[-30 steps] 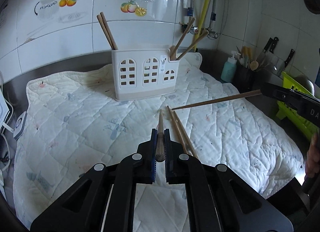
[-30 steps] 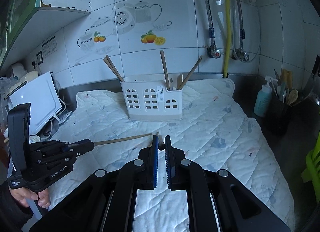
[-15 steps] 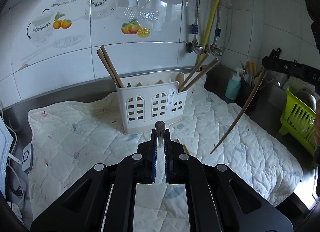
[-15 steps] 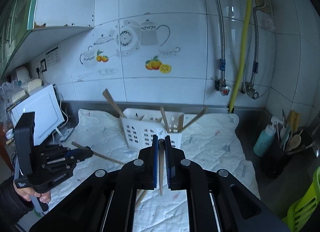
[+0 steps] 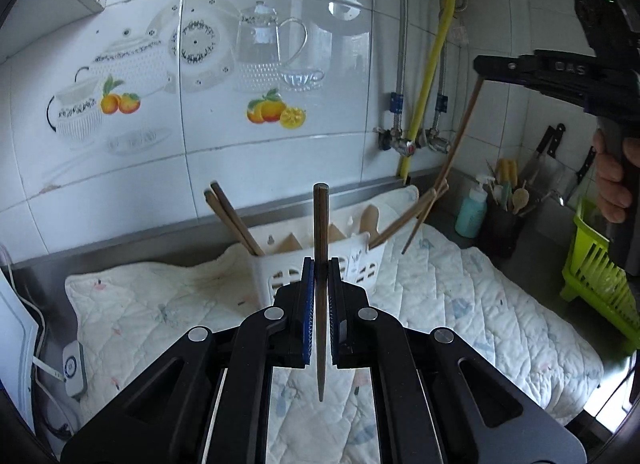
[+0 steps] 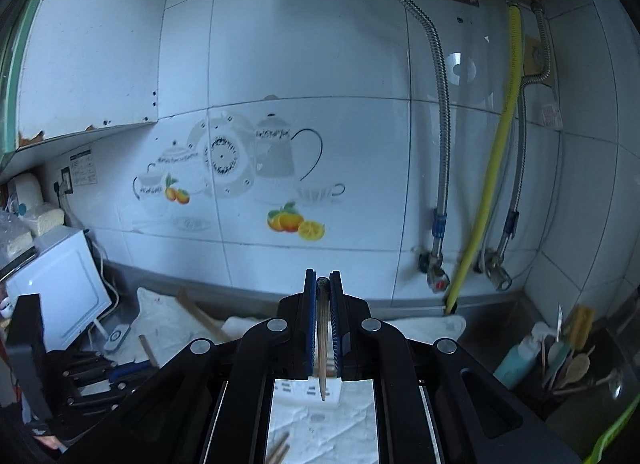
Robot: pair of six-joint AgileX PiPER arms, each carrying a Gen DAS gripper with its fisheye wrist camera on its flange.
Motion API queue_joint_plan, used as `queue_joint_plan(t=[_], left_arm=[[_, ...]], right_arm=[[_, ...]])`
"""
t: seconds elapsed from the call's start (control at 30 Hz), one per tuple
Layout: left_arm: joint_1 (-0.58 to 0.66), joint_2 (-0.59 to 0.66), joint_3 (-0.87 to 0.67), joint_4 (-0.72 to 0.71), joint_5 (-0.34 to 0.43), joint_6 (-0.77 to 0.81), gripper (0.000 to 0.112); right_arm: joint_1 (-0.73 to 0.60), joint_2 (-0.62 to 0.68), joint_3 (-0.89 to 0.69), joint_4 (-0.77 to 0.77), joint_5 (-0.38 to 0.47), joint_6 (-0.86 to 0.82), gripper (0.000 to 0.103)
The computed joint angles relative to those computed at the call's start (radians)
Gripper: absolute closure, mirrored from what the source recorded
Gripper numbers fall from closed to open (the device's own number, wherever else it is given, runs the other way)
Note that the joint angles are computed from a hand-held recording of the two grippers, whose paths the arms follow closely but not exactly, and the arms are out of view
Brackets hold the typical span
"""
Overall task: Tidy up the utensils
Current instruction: 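Lower both chopsticks into the white holder and open both tools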
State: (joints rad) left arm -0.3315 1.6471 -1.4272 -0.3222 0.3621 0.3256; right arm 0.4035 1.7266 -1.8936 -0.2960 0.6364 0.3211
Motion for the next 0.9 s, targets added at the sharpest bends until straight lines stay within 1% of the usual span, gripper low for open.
queue_joint_plan(t=[0.2, 0.33, 0.4, 0.53, 0.57, 0.63, 0.7, 0.8, 0.83, 0.9], left_arm=[[0.014, 0.022, -0.114, -0.012, 0.042, 0.004, 0.107], [0.011, 0.040, -0.220, 0.029, 0.055, -0.033, 0.107], [0.003, 0.055, -0.276, 0.091, 0.052, -0.085, 0.107], [-0.010, 0.117, -0.429, 0.176, 0.073, -0.162, 0.107], [-0.016, 0.139, -0.474, 0.217, 0.077, -0.195, 0.107], [-0.029, 0.186, -0.553, 0.304, 0.084, -0.264, 0.107], [-0.035, 0.234, -0.628, 0.351, 0.108, -0.310, 0.107], [-0.041, 0.310, -0.730, 0.414, 0.138, -0.367, 0.107], [-0.041, 0.344, -0.775, 0.424, 0.159, -0.379, 0.107], [-0.044, 0.398, -0.844, 0.458, 0.196, -0.415, 0.107]], right_arm=[[-0.018, 0.146, -0.196, 0.037, 0.041, -0.040, 0.097], [-0.028, 0.222, -0.272, 0.052, 0.056, -0.058, 0.097], [-0.040, 0.247, -0.284, 0.090, 0.055, -0.078, 0.097], [-0.055, 0.290, -0.294, 0.102, 0.058, -0.078, 0.097], [-0.060, 0.297, -0.294, 0.115, 0.059, -0.088, 0.097], [-0.065, 0.304, -0.286, 0.119, 0.057, -0.093, 0.096], [-0.072, 0.306, -0.274, 0.134, 0.054, -0.105, 0.096], [-0.084, 0.289, -0.230, 0.149, 0.023, -0.112, 0.095], [-0.088, 0.279, -0.211, 0.155, 0.011, -0.117, 0.094], [-0.094, 0.254, -0.170, 0.168, -0.015, -0.126, 0.086]])
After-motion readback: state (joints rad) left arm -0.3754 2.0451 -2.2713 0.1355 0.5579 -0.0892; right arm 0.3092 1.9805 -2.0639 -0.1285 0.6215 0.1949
